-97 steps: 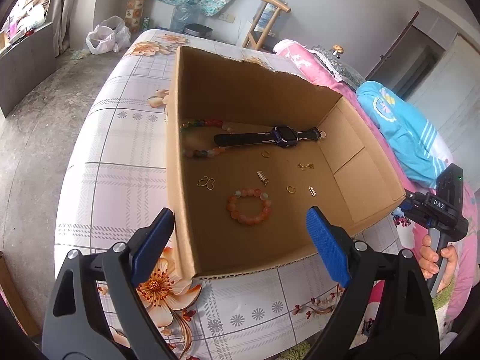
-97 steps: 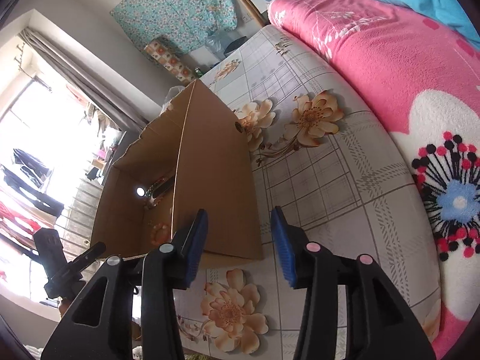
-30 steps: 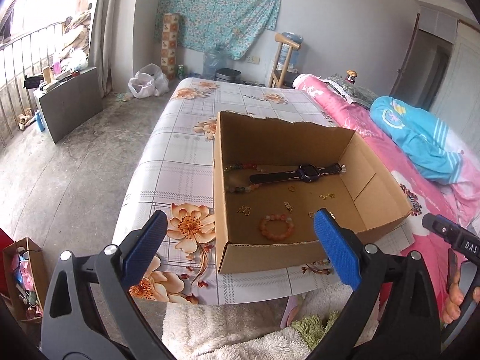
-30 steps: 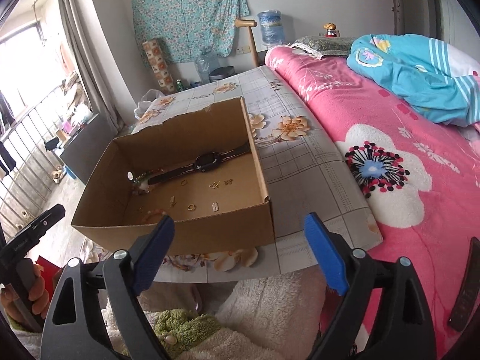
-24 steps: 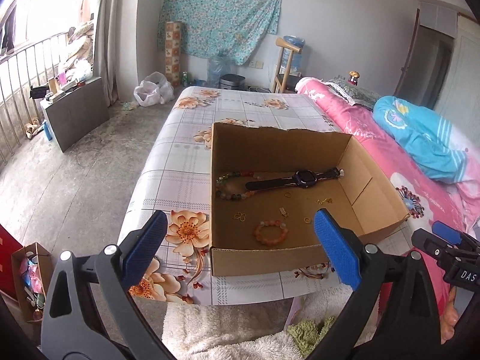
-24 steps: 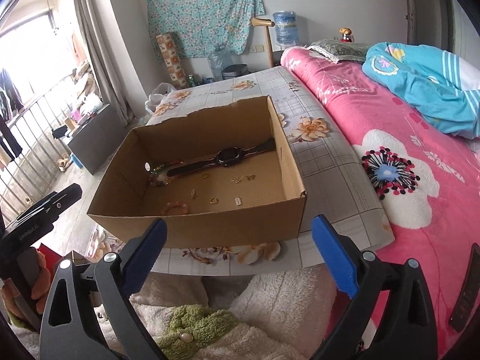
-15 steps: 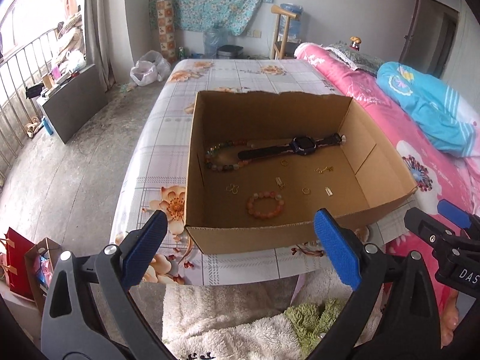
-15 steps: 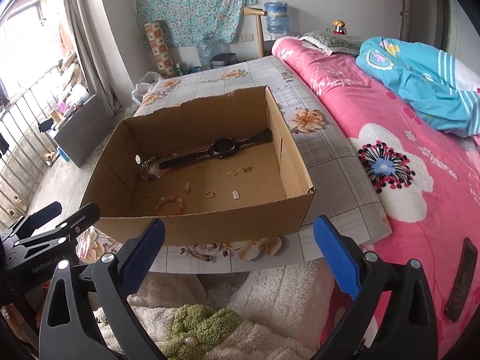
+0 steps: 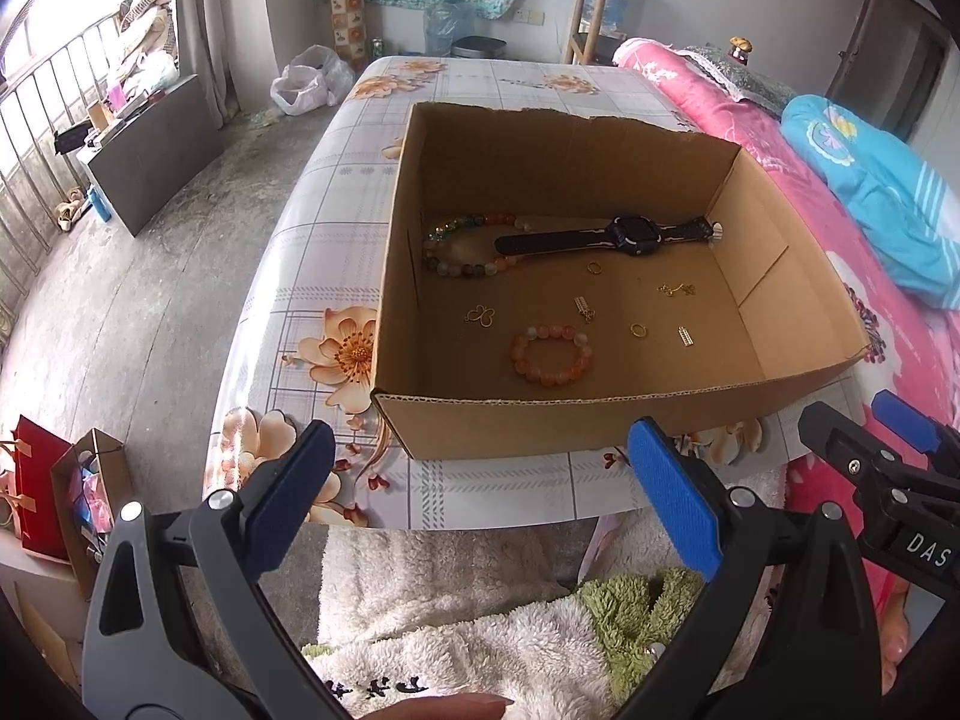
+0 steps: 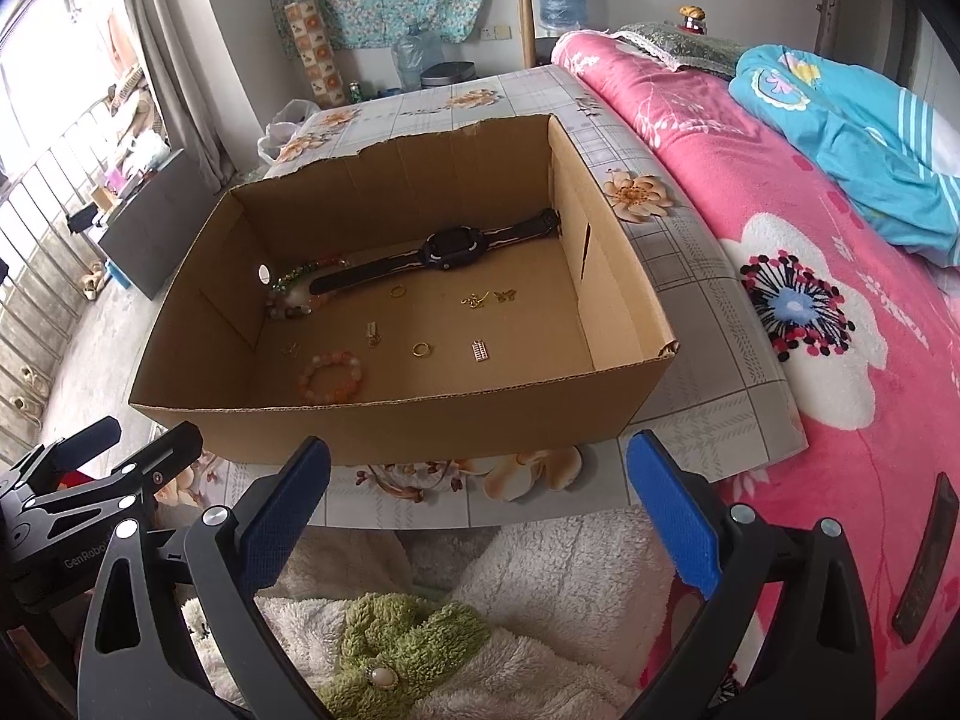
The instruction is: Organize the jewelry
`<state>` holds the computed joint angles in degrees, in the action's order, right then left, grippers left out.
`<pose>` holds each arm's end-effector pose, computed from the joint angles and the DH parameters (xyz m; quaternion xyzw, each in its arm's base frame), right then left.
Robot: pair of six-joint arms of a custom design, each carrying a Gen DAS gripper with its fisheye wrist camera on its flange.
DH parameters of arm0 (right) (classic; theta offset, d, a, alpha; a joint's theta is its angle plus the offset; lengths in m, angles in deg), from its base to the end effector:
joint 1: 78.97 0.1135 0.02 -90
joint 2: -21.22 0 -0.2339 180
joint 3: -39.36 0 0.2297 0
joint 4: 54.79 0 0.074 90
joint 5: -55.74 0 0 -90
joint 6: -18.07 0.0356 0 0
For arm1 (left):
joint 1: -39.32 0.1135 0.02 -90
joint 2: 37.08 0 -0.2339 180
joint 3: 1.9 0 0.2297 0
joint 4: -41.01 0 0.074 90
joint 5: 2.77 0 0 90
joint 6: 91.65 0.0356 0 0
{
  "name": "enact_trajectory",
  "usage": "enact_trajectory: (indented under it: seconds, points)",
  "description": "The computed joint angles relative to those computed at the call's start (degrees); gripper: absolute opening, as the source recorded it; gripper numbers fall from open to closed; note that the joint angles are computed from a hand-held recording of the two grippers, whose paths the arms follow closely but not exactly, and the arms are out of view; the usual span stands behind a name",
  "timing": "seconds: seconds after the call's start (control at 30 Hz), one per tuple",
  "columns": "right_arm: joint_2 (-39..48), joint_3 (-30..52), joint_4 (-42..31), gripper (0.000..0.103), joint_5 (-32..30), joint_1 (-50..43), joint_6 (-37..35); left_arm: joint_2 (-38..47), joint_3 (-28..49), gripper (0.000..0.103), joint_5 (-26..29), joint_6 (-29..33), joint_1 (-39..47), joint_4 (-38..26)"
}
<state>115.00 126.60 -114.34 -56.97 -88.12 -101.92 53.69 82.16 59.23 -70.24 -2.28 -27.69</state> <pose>0.3052 -0.0352 0.2231 -0.2136 0.9360 0.1135 0.2559 0.2189 -0.1720 0.2185 -0.2545 0.9287 0.0363 0.2673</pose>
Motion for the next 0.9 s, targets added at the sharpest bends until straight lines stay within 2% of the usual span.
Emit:
enact_trajectory:
  seconds: [0.4,0.9]
  points:
    - [1.24,0.36,-0.33,0.096,0.93,0.75,-0.02,0.45,-1.54,0.095,3.53,1.01,1.34,2.7]
    - [1.96,0.53,-0.2,0.096,0.92,0.51,0.18,1.0,-1.14,0.095,3.71,1.63,1.45,2.99]
